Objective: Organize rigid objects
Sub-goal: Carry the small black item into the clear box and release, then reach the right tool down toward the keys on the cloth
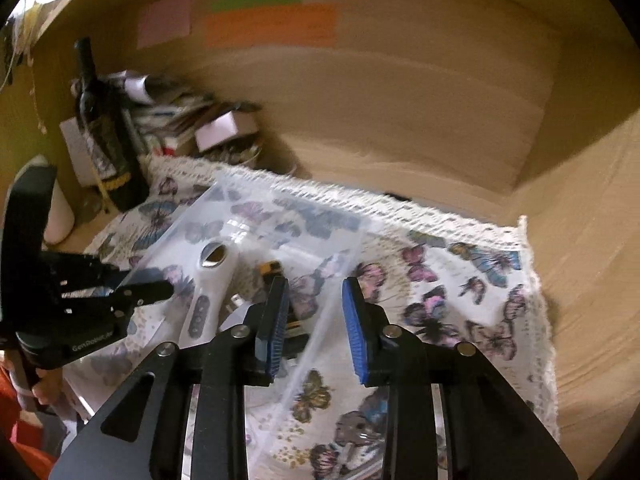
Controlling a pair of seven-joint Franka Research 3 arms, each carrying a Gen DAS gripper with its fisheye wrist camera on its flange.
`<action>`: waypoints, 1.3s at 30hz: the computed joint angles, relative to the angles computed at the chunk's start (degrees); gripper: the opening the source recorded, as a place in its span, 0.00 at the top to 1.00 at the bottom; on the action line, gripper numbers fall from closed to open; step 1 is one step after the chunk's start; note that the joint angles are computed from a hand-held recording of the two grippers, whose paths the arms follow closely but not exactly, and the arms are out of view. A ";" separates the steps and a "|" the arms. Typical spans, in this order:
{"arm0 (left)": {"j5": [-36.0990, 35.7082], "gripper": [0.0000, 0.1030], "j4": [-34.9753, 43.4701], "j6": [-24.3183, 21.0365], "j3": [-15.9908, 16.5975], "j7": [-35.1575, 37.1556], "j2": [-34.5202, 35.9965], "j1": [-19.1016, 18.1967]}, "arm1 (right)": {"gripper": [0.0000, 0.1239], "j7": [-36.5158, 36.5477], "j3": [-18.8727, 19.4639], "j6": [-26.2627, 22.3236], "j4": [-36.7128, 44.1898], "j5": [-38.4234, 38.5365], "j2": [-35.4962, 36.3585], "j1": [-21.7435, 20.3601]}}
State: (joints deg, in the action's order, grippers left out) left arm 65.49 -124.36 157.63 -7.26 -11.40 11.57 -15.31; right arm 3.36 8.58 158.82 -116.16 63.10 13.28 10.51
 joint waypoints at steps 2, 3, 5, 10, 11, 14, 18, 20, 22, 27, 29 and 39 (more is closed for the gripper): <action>0.00 0.86 0.00 0.00 0.01 0.00 0.00 -0.01 | 0.79 -0.76 -0.10 0.87 0.07 1.50 -0.37 -0.48; 0.03 0.86 -0.02 0.00 0.03 -0.03 -0.02 -0.02 | 0.78 -0.84 -0.23 1.20 0.11 1.79 -0.46 -0.60; -0.03 0.86 -0.02 0.00 0.01 0.04 -0.03 -0.02 | 0.72 -0.92 -0.53 1.91 0.08 2.40 -0.61 -0.92; -0.03 0.86 -0.01 -0.10 0.01 0.05 -0.04 -0.05 | 0.66 0.76 -1.38 4.41 -0.07 1.42 0.29 -1.26; -0.03 0.86 -0.01 -0.10 0.01 0.05 -0.04 -0.05 | 0.66 1.73 -1.49 4.63 -0.06 0.43 0.61 -1.31; -0.01 0.86 -0.01 -0.04 0.01 0.00 -0.03 -0.04 | 0.66 6.12 -2.03 5.06 0.05 -4.05 2.21 -1.48; 0.00 0.86 -0.01 -0.07 0.00 0.00 -0.03 -0.06 | 0.66 13.30 -2.70 4.58 0.66 -11.52 4.99 -1.86; 0.00 0.86 -0.01 -0.07 0.00 0.00 -0.03 -0.06 | 0.66 17.09 -3.03 3.81 1.23 -15.32 6.40 -2.02; -0.01 0.86 -0.02 -0.10 0.00 0.05 -0.04 -0.04 | 0.66 19.62 -2.85 3.22 1.71 -18.03 7.49 -2.55; -0.01 0.86 0.01 -0.12 -0.02 0.04 -0.02 -0.06 | 0.66 25.37 -2.74 1.65 2.88 -23.92 9.60 -3.13; -0.01 0.86 0.01 -0.12 -0.01 0.04 -0.02 -0.07 | 0.66 27.57 -2.88 0.80 3.54 -26.04 10.46 -3.22; 0.01 0.86 0.01 -0.10 -0.01 -0.01 -0.03 -0.07 | 0.78 29.12 -0.14 0.33 4.84 -26.16 11.61 -6.04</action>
